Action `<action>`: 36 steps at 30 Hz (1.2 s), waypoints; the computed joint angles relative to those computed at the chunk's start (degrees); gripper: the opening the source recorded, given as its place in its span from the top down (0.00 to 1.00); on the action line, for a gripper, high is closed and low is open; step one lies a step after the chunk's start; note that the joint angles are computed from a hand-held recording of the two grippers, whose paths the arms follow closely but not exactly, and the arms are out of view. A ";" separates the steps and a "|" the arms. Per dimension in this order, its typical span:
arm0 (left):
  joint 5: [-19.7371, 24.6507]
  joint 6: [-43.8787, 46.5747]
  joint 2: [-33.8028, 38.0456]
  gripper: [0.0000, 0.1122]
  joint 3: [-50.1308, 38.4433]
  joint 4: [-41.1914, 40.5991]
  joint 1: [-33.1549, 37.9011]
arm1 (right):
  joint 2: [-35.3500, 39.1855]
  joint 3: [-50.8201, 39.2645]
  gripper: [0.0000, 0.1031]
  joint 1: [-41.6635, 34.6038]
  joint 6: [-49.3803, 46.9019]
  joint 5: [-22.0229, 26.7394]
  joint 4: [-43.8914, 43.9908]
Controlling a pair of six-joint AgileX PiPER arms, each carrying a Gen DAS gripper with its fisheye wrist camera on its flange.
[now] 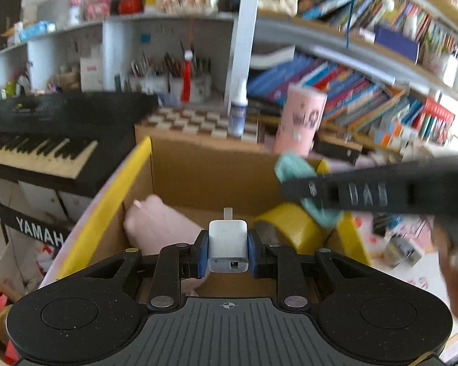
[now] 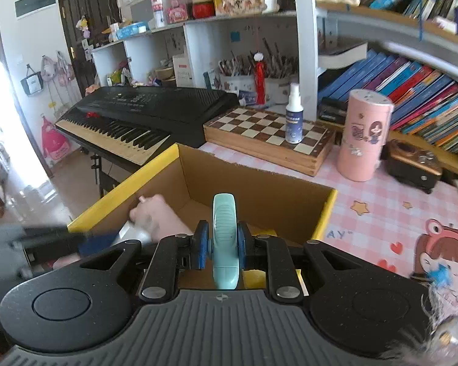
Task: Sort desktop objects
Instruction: 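Lower the plug into the yellow box and open the left tool while the right tool lowers the dispenser, then open the right tool to release the green dispenser into the box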
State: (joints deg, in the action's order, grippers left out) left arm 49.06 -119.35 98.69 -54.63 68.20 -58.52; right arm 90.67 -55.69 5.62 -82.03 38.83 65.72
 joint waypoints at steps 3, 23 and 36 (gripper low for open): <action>-4.42 6.50 1.15 0.79 -1.78 -4.15 3.34 | 5.08 -6.97 0.83 1.82 4.16 1.25 -4.35; -14.23 34.50 6.87 0.77 -7.88 -30.20 11.86 | 34.04 -47.14 0.83 16.68 35.04 18.64 -46.35; -0.24 8.97 -0.33 0.73 -1.36 -11.69 -1.49 | 22.52 -32.88 0.80 11.71 28.15 12.38 -34.89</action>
